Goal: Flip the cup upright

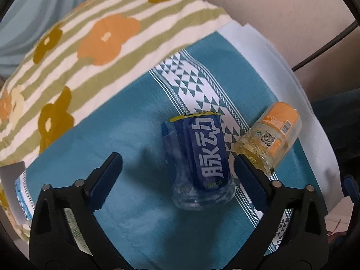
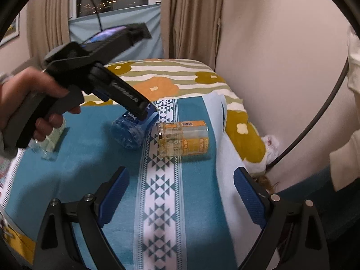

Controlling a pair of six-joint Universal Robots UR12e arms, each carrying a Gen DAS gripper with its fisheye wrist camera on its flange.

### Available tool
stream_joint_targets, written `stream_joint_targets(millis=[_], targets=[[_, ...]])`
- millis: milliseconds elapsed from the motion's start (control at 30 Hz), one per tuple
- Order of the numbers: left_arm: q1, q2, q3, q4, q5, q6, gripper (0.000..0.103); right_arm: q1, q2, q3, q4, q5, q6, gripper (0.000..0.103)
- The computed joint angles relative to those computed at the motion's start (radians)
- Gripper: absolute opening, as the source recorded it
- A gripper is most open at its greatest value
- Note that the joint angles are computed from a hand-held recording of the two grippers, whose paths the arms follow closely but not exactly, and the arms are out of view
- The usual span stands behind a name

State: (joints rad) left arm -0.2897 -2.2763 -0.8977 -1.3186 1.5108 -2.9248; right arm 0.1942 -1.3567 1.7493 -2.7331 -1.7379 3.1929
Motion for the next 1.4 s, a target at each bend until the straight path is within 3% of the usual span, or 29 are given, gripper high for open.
stream_joint_targets(millis=[167,300,467,900,1100,1400], targets=[[-0.009,-0.028,0.042,-0.069,0.017,0.017,0.1,-0.012,0.001,0.005,0.007,0.032,0.001,0.092],[-0.014,-0.039,0.057,-0.1,0.019,0.01,0.091,-0.02,0.003,0.008,0.008,0.046,0.012,0.092],[-0.015,-0.048,0.068,-0.13,0.017,0.013,0.066,-0.027,0.001,0.013,0.007,0.06,0.009,0.092],[-0.001,0.003,-0.006,-0.081,0.002,0.001,0.065,-0.029,0.011,0.008,0.007,0.082,0.009,0.092],[0.014,0.075,-0.111,-0.038,-0.019,-0.039,0.065,-0.019,0.01,0.004,-0.002,0.087,0.003,0.092],[0.027,0.209,-0.323,0.055,0.003,-0.082,0.065,-0.001,0.0,0.01,-0.003,0.114,0.017,0.092]])
